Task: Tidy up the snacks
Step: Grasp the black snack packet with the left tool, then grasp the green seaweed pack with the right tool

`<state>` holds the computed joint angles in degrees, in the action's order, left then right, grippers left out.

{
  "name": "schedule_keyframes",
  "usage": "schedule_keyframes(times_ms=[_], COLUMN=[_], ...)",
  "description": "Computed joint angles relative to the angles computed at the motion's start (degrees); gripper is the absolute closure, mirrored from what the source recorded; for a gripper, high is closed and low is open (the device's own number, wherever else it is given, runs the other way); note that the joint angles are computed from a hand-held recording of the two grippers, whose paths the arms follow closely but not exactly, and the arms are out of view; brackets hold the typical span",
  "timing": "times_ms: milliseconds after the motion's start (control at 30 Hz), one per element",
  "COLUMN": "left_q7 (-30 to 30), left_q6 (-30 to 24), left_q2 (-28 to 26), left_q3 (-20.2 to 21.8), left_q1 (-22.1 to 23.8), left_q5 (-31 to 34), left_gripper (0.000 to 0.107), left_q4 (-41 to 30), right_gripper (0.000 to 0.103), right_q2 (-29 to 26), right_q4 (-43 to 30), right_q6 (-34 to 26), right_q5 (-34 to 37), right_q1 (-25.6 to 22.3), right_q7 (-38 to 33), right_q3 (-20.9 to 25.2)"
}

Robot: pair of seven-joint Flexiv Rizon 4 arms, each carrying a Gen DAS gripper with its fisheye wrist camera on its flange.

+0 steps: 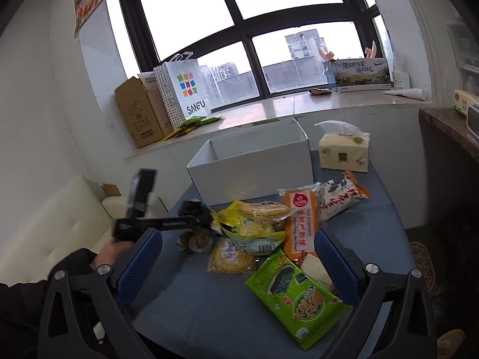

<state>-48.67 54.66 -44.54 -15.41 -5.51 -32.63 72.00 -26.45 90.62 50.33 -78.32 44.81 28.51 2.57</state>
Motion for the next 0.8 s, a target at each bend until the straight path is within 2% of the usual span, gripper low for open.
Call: schedule_keyframes(times_ms=[67,167,267,333,467,600,700,733,767,800], left_q7=[4.5,13.0,21.8,26.9,31.9,35.0,35.2,35.2,35.1,34.8], left_q6=[4.1,8.5,10.0,9.7,6.8,5.9,3.7,3.6,3.5,3.1], left_q2=[3.0,8.7,14.3,18.2,23.2,26.3,26.7,26.7,26.7,26.7], left_q3=[-3.2,-8.5,-11.5,-12.7,-11.5,-8.9,-6.8,-6.0,-5.3,-4.6], left_q1=[2.5,6.8,9.7,11.3,11.9,10.4,9.4,8.8,8.2,7.6], left_q5=[-3.6,-11.8,-21.2,-27.6,-35.3,-39.5,-40.6,-40.7,-40.8,-40.8], left_gripper=[0.048,0.048,0.048,0.048,0.048,0.047,0.047,0.047,0.047,0.047], left_q4=[4.6,12.5,18.9,22.8,27.0,29.8,29.9,30.0,30.0,30.0], right_gripper=[0.000,0.000,0.000,0.000,0.000,0.000,0.000,0.002,0.009,0.031], right_q2=[-0.1,-1.2,-3.5,-4.6,-7.7,-12.3,-14.5,-15.0,-14.6,-13.8], right_q4=[0.3,-0.6,-3.5,-4.1,-7.0,-13.8,-16.1,-16.7,-15.7,-14.4], right_q6=[-0.5,-3.3,-10.5,-11.2,-11.5,-21.0,-22.6,-23.2,-21.9,-19.6], right_q5=[3.1,10.9,18.6,20.5,25.9,30.8,32.5,33.3,33.6,34.1], right_q1=[-0.4,-0.3,1.3,1.9,1.9,4.1,4.8,4.9,4.8,4.3], right_q7=[-3.4,-14.2,-27.3,-31.6,-41.9,-53.2,-59.7,-61.1,-60.6,-59.0], right_q3=[0.8,2.3,3.0,2.6,2.5,1.4,0.9,0.8,0.6,0.5])
